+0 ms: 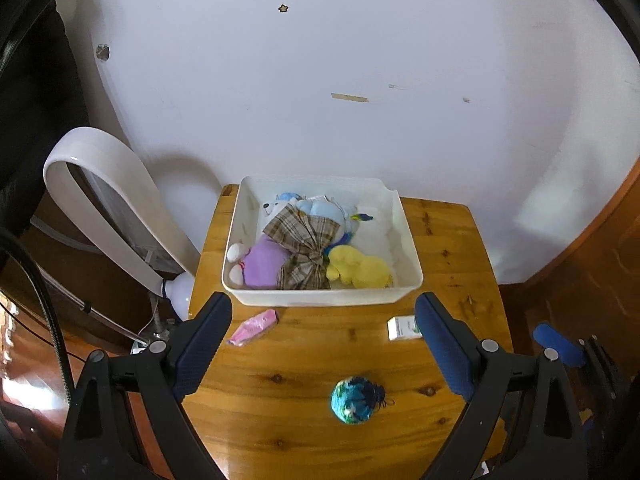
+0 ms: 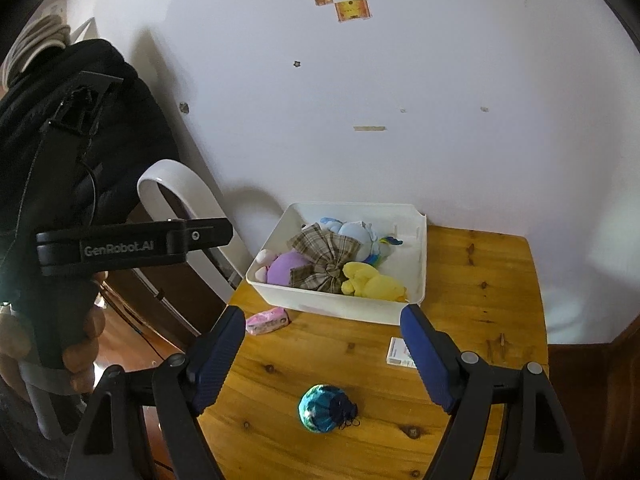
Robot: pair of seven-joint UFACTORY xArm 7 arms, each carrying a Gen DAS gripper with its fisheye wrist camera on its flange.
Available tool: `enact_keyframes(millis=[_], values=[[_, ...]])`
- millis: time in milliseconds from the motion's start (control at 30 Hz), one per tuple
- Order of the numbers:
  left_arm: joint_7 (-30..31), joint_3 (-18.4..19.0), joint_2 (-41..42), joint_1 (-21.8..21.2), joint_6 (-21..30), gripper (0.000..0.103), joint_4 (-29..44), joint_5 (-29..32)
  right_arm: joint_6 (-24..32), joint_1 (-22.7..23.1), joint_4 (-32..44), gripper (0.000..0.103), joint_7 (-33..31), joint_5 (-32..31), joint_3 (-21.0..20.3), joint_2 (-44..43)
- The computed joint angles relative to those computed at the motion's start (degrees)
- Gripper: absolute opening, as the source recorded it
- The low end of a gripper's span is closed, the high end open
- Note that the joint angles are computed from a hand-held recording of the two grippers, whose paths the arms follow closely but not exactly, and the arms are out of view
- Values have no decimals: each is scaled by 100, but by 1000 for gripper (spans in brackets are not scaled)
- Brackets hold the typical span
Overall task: Organize objects
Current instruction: 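Withdraw both tools from the tray toward the blue pouch and pink packet, then grasp the blue drawstring pouch with the right tool while the left tool grasps the pink packet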
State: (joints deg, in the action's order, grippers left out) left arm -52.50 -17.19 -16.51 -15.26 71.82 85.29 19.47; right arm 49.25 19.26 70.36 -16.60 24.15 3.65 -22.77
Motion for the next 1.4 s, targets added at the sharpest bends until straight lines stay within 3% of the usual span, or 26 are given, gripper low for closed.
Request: enact_keyframes(millis=[600, 900, 1233, 1400], values=[[324, -99, -1036, 68, -529, 94, -1414, -396, -600, 321, -1380, 81, -275, -291, 89, -938], [462, 74, -1463, 197, -1013, 94, -2419, -721, -839, 392, -1989, 81, -307, -439, 140, -943], [555, 339, -1733, 403, -1401, 94, -3381, -975, -668, 317, -2337, 81, 50, -508, 162, -460], [681, 457, -1623, 535, -1691, 94, -3781, -989, -1132, 402, -2677, 81, -135, -471, 200, -379]])
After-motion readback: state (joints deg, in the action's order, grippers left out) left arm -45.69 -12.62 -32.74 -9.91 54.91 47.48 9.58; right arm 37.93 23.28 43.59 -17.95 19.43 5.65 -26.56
